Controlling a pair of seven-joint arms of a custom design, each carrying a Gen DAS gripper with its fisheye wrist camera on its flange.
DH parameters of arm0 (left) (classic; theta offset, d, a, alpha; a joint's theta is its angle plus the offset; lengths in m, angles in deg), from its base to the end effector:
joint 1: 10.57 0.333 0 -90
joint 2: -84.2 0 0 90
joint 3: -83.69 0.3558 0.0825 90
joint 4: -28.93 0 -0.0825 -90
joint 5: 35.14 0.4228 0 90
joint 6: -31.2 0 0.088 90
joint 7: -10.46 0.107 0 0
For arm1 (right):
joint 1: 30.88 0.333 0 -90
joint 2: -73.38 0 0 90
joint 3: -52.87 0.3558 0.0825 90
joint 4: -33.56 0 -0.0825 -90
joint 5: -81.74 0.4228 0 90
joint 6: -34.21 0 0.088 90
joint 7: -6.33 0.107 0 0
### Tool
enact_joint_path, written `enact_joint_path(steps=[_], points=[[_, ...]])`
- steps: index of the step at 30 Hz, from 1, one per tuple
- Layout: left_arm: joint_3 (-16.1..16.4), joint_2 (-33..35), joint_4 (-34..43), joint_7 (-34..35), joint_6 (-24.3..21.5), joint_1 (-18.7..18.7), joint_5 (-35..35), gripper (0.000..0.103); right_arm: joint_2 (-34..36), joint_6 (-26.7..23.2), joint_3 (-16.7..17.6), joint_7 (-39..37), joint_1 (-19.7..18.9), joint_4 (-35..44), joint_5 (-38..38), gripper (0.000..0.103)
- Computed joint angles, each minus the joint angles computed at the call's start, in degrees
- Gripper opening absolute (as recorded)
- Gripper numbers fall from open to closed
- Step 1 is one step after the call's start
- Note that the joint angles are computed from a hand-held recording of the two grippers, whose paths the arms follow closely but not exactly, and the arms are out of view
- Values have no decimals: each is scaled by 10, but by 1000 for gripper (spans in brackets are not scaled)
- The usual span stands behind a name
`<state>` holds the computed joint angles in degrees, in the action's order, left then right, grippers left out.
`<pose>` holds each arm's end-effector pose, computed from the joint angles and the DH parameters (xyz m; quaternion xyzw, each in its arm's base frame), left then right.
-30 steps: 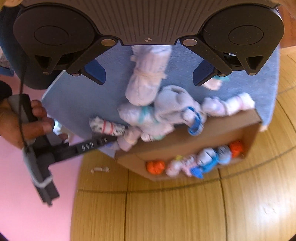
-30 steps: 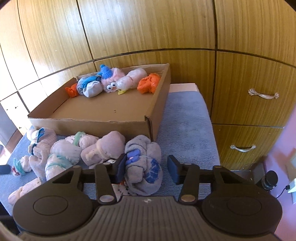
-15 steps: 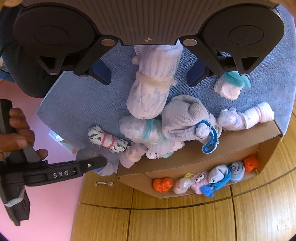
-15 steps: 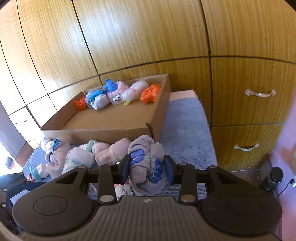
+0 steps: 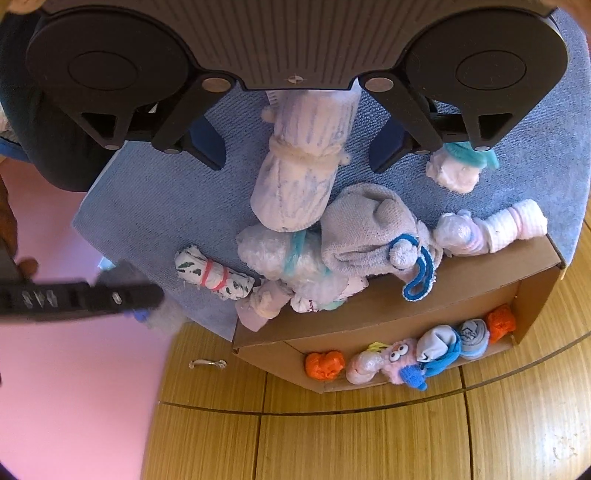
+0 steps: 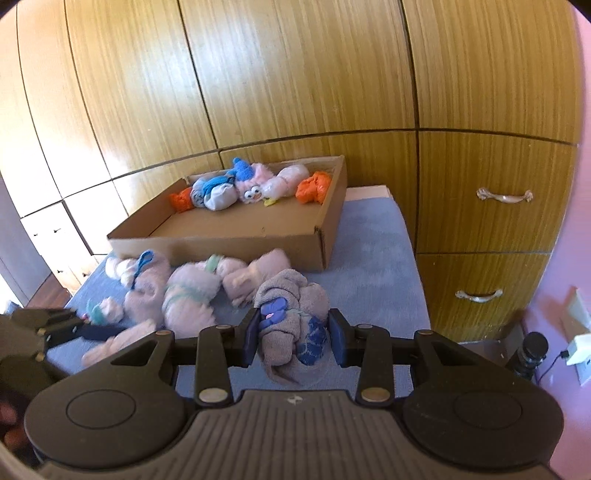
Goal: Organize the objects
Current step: 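Grasp the grey sock bundle with the right tool, then grasp the white striped sock roll with the left tool while the right tool lifts the grey bundle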
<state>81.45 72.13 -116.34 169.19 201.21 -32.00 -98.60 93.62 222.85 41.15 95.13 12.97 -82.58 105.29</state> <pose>0.4637 -0.1370 0.4089 -0.4449 0.8174 -0.3313 0.1557 0.5946 0.3397 0.3947 -0.6923 0.5706 -0.1877 0.3999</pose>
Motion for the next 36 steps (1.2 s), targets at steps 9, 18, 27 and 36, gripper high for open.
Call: enact_joint_path(steps=[9,18,27,36], points=[[-7,0,-3,-33,16,4,24,66,-6,6,2,-8,18,-23,11,35],[-5,-9,-25,-167,53,-2,160,48,18,-19,-67,-2,96,3,-15,35],[-3,-23,-46,-286,61,4,285,43,31,-38,-103,36,132,18,-61,35],[38,-66,-58,-363,24,-16,371,43,20,-30,-128,67,154,12,-95,35]])
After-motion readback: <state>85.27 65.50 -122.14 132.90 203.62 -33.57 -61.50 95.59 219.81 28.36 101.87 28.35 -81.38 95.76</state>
